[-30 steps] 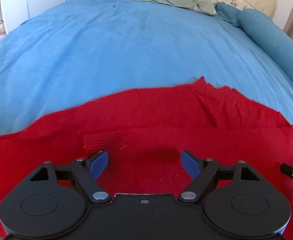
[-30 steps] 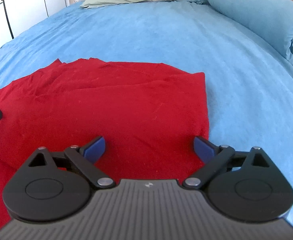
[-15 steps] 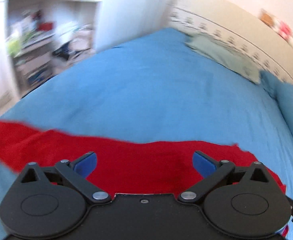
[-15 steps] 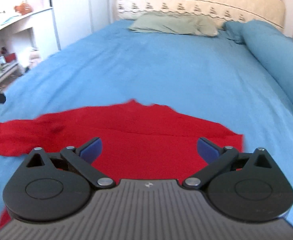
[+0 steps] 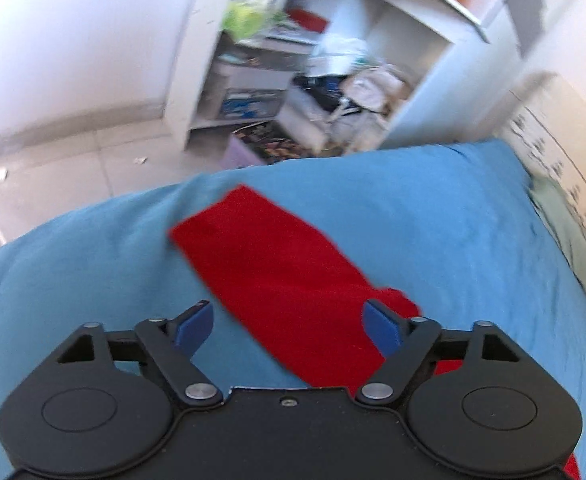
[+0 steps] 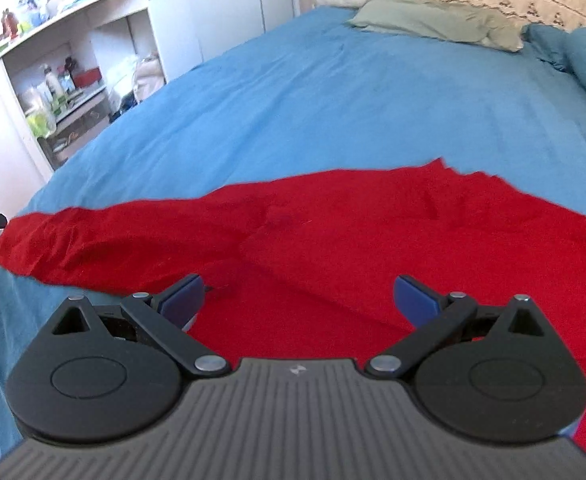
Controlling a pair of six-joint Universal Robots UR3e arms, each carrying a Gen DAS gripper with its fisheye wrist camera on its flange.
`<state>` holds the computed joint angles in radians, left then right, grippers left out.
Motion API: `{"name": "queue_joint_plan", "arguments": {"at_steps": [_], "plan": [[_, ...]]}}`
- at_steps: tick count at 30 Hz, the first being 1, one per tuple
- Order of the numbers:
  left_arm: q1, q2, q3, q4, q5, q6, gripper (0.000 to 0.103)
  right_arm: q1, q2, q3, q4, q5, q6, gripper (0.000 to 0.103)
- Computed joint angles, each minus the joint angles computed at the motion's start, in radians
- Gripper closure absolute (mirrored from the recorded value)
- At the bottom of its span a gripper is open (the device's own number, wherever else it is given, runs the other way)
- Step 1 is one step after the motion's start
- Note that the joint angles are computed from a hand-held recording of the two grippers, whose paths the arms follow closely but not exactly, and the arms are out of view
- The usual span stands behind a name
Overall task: Fold small clothes
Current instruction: 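Grasp the other sleeve cuff with the left tool and lift it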
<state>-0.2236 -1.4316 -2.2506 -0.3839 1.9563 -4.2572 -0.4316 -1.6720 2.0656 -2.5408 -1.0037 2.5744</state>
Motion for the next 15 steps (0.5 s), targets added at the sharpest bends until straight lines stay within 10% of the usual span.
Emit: {"name": "queue_joint_plan", "arguments": {"at_steps": [7, 9, 11, 15], "plan": [[0.114, -0.016, -0.137, 0.225, -0.074, 0.061, 0.041, 0.162, 0.097, 0.045, -0.201, -0.124, 0.145, 0.000], [0.114, -0.025, -0.124, 0.211, -0.061, 0.070, 0.052, 0.177, 0.109, 0.051, -0.222, -0.143, 0.170, 0.000], [0.120, -0.024, -0.098, 0.152, -0.050, 0.070, 0.095, 0.213, 0.147, 0.033, -0.252, -0.168, 0.218, 0.000], [0.152, 0.000, -0.111, 0.142, -0.072, 0.080, 0.099, 0.234, 0.166, 0.029, -0.275, -0.177, 0.270, 0.000]]}}
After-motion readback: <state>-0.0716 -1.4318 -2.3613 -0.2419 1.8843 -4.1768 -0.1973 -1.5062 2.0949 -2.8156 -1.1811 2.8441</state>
